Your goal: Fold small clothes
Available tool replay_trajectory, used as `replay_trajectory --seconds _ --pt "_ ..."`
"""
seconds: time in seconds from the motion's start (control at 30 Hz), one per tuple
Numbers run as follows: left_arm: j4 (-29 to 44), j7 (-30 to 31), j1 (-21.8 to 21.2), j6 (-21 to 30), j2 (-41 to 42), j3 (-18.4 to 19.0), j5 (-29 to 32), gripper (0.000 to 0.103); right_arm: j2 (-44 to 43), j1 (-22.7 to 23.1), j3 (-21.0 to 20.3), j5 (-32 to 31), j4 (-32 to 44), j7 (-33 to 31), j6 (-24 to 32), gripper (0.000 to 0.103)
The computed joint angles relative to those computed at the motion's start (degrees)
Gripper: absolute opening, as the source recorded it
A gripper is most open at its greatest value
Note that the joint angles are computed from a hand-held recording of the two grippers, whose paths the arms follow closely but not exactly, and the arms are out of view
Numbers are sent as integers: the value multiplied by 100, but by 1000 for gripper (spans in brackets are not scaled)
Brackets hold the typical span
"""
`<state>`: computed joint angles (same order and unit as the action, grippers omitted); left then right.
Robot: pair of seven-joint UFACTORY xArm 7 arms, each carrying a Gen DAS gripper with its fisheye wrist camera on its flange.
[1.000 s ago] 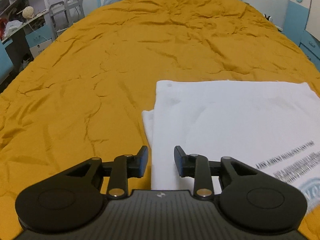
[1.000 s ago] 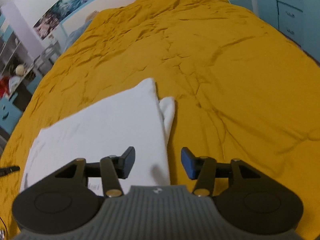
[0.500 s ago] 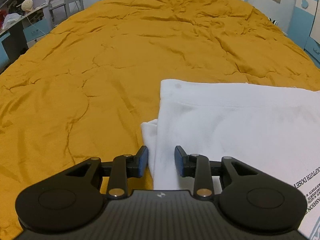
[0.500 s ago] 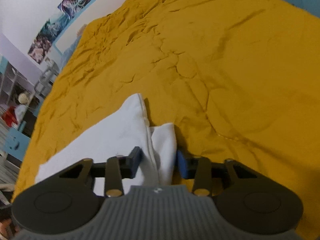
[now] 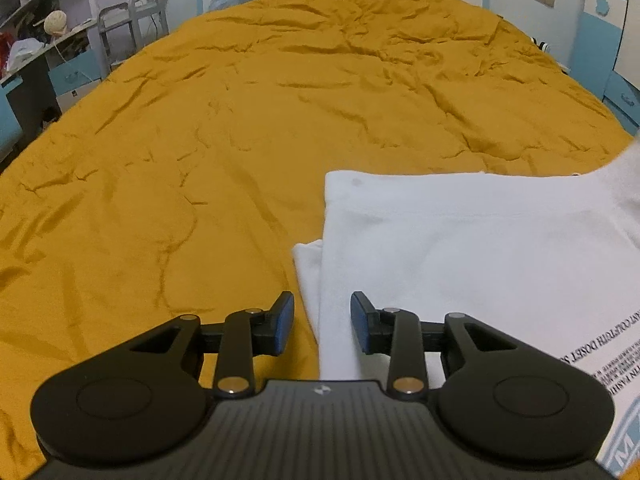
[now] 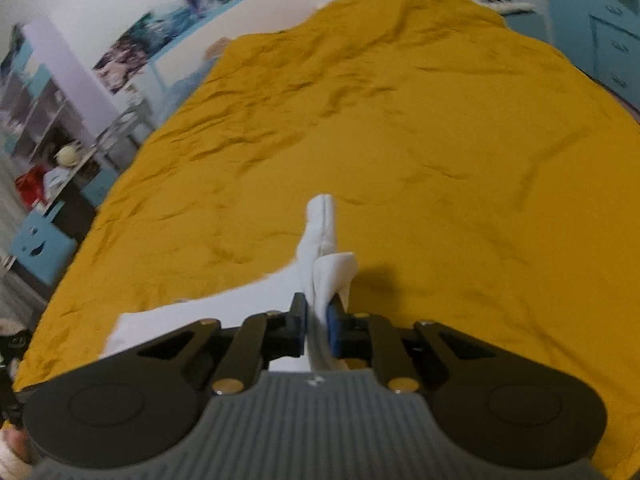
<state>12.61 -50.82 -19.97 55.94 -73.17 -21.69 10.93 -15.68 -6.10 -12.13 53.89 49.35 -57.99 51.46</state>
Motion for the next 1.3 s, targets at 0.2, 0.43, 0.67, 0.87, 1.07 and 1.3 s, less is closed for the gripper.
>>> replay_trajectory --seconds 0.2,0.43,0.67,0.87,1.07,1.3 --pt "78 189 -146 545 -691 144 -80 40 -1048 529 651 -411 -316 1399 12 5" --pt "-16 702 -58 1210 -1730 436 -222 40 -1265 1380 1763 -771 -634 3100 -836 5" --pt "-231 1248 335 1471 -2403 786 -413 40 -519 2040 2842 -1233 -669 4723 -2237 5" --pt "-381 1611 639 1395 -2445 942 -599 40 423 2560 3199 -1841 -495 5532 -2881 5" --pt "-529 1675 818 1310 -2429 941 -738 40 1011 3038 2975 -2055 -475 5763 -3165 6" --pt "-345 1657 705 1789 -2458 722 -818 40 703 3578 2450 -1450 -449 5267 -2676 23"
